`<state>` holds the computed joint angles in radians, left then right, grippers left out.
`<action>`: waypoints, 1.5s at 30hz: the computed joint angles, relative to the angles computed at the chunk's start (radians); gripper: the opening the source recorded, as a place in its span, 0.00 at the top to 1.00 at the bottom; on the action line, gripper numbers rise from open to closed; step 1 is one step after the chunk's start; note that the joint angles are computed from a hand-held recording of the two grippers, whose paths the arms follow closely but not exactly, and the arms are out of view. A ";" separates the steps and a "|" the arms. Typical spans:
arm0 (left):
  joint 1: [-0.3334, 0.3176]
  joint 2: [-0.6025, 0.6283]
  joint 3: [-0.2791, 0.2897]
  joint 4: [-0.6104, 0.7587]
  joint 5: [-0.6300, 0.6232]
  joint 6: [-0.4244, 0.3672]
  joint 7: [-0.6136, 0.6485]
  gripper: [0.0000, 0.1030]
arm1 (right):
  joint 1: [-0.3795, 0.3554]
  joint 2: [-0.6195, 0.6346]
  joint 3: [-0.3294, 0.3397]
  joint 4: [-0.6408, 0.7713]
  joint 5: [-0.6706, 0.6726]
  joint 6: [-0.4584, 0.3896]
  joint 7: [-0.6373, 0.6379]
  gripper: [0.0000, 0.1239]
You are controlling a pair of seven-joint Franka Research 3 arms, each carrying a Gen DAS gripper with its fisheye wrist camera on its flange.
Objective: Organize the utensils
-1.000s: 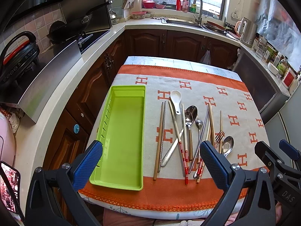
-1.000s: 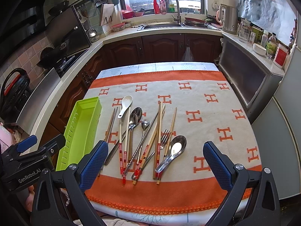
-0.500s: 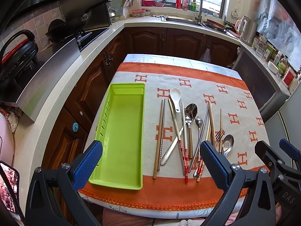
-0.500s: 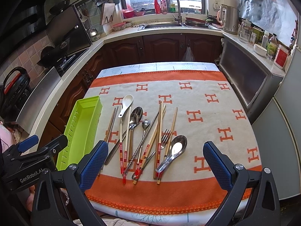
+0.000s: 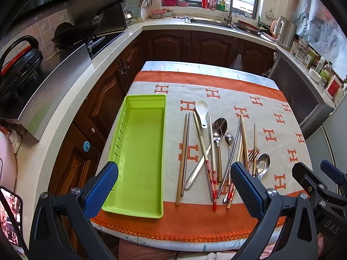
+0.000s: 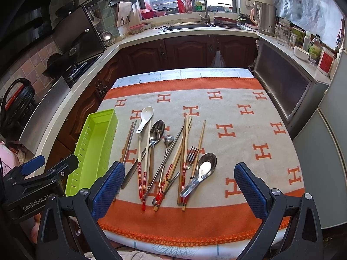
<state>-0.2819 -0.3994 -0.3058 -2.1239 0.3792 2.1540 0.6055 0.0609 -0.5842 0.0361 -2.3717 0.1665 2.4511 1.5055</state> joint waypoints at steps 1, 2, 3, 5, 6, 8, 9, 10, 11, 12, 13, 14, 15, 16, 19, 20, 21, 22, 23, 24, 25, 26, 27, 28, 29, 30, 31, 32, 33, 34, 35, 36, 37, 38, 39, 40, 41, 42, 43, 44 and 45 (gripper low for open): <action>0.000 0.003 0.000 0.003 0.000 -0.004 0.003 0.01 | 0.001 0.006 -0.007 0.006 0.003 -0.004 -0.006 0.18; -0.001 0.008 0.001 0.008 -0.002 -0.006 0.007 0.01 | 0.003 0.009 -0.011 0.010 0.006 -0.007 -0.010 0.18; -0.002 0.012 0.002 0.011 -0.003 -0.007 0.012 0.01 | 0.004 0.011 -0.013 0.011 0.009 -0.008 -0.014 0.18; -0.002 0.022 0.004 0.017 -0.006 -0.006 0.019 0.01 | 0.006 0.019 -0.020 0.018 0.018 -0.013 -0.021 0.18; -0.002 0.025 0.006 0.019 -0.008 -0.003 0.020 0.01 | 0.007 0.023 -0.021 0.019 0.023 -0.015 -0.022 0.18; 0.002 0.031 0.011 0.020 -0.011 0.013 0.014 0.01 | 0.007 0.035 -0.031 0.028 0.035 -0.020 -0.030 0.18; 0.005 0.033 0.014 0.019 -0.013 0.021 0.012 0.01 | 0.008 0.041 -0.036 0.032 0.044 -0.023 -0.030 0.18; 0.008 0.033 0.017 0.017 -0.013 0.034 0.009 0.01 | 0.007 0.047 -0.041 0.035 0.051 -0.023 -0.034 0.18; 0.012 0.033 0.020 0.012 -0.009 0.053 0.006 0.01 | 0.007 0.052 -0.047 0.039 0.061 -0.023 -0.037 0.18; 0.017 0.033 0.020 0.008 0.002 0.071 0.002 0.01 | 0.006 0.059 -0.054 0.043 0.070 -0.024 -0.043 0.18; 0.024 0.039 0.017 0.010 0.018 0.078 0.002 0.01 | 0.007 0.068 -0.063 0.049 0.083 -0.024 -0.050 0.18; 0.028 0.050 0.014 0.021 0.030 0.073 0.009 0.01 | 0.009 0.077 -0.073 0.054 0.099 -0.024 -0.060 0.19; 0.030 0.063 0.014 0.034 0.036 0.068 0.022 0.01 | 0.010 0.088 -0.084 0.061 0.116 -0.025 -0.071 0.21; 0.028 0.077 0.021 0.045 0.030 0.071 0.040 0.01 | 0.008 0.097 -0.088 0.067 0.126 -0.028 -0.078 0.25; 0.017 0.114 0.062 0.064 -0.058 0.115 0.112 0.01 | 0.000 0.142 -0.102 0.094 0.151 -0.031 -0.100 0.32; 0.016 0.134 0.072 0.078 -0.090 0.121 0.134 0.01 | -0.005 0.161 -0.104 0.103 0.155 -0.029 -0.107 0.34; 0.020 0.154 0.073 0.094 -0.103 0.120 0.143 0.01 | -0.009 0.180 -0.107 0.111 0.160 -0.025 -0.116 0.35; 0.025 0.179 0.074 0.116 -0.111 0.118 0.154 0.01 | -0.012 0.194 -0.110 0.117 0.165 -0.024 -0.123 0.37; 0.029 0.209 0.074 0.143 -0.116 0.109 0.166 0.01 | -0.012 0.218 -0.117 0.131 0.179 -0.026 -0.136 0.39; 0.034 0.237 0.073 0.170 -0.117 0.097 0.171 0.01 | -0.012 0.239 -0.123 0.143 0.192 -0.028 -0.149 0.40; 0.038 0.269 0.074 0.200 -0.118 0.089 0.182 0.02 | -0.012 0.267 -0.131 0.161 0.212 -0.037 -0.163 0.42; 0.041 0.300 0.075 0.226 -0.119 0.089 0.190 0.03 | -0.013 0.297 -0.139 0.182 0.232 -0.046 -0.177 0.44; 0.044 0.331 0.078 0.252 -0.122 0.094 0.199 0.08 | -0.017 0.329 -0.144 0.206 0.247 -0.058 -0.186 0.45; 0.047 0.368 0.080 0.283 -0.128 0.093 0.209 0.13 | -0.022 0.356 -0.146 0.225 0.261 -0.065 -0.193 0.47; 0.049 0.405 0.083 0.315 -0.141 0.093 0.224 0.15 | -0.027 0.392 -0.150 0.254 0.277 -0.076 -0.201 0.48; 0.052 0.445 0.085 0.351 -0.158 0.091 0.246 0.18 | -0.034 0.430 -0.151 0.285 0.290 -0.088 -0.206 0.49; 0.055 0.493 0.087 0.399 -0.174 0.077 0.265 0.21 | -0.042 0.465 -0.151 0.313 0.298 -0.095 -0.209 0.50; 0.058 0.546 0.089 0.449 -0.189 0.066 0.283 0.22 | -0.049 0.500 -0.150 0.343 0.310 -0.101 -0.215 0.51; 0.062 0.582 0.090 0.483 -0.204 0.066 0.303 0.24 | -0.056 0.537 -0.148 0.376 0.322 -0.105 -0.226 0.51; 0.065 0.629 0.092 0.529 -0.215 0.054 0.322 0.28 | -0.063 0.567 -0.144 0.404 0.321 -0.113 -0.225 0.51; 0.064 0.672 0.095 0.574 -0.214 0.035 0.328 0.31 | -0.070 0.599 -0.141 0.435 0.324 -0.123 -0.223 0.52; 0.063 0.714 0.099 0.616 -0.211 0.024 0.333 0.38 | -0.078 0.639 -0.138 0.474 0.344 -0.137 -0.238 0.52; 0.065 0.754 0.101 0.655 -0.220 0.015 0.339 0.42 | -0.084 0.665 -0.132 0.499 0.354 -0.148 -0.246 0.53; 0.069 0.790 0.103 0.690 -0.231 0.006 0.346 0.45 | -0.090 0.692 -0.128 0.525 0.353 -0.160 -0.241 0.54; 0.072 0.817 0.104 0.716 -0.242 -0.006 0.346 0.50 | -0.095 0.720 -0.124 0.552 0.353 -0.172 -0.235 0.55; 0.077 0.843 0.104 0.738 -0.259 -0.014 0.347 0.57 | -0.101 0.745 -0.119 0.576 0.358 -0.185 -0.235 0.55; 0.083 0.867 0.102 0.757 -0.273 -0.018 0.353 0.59 | -0.106 0.767 -0.113 0.598 0.361 -0.197 -0.237 0.57; 0.083 0.886 0.104 0.774 -0.276 -0.025 0.355 0.62 | -0.109 0.785 -0.108 0.615 0.363 -0.205 -0.238 0.57; 0.082 0.902 0.106 0.787 -0.278 -0.030 0.355 0.63 | -0.112 0.797 -0.104 0.625 0.364 -0.205 -0.242 0.57; 0.081 0.915 0.106 0.796 -0.278 -0.034 0.360 0.63 | -0.114 0.813 -0.099 0.639 0.364 -0.207 -0.247 0.57; 0.078 0.926 0.107 0.805 -0.275 -0.035 0.362 0.64 | -0.115 0.819 -0.095 0.644 0.364 -0.205 -0.250 0.57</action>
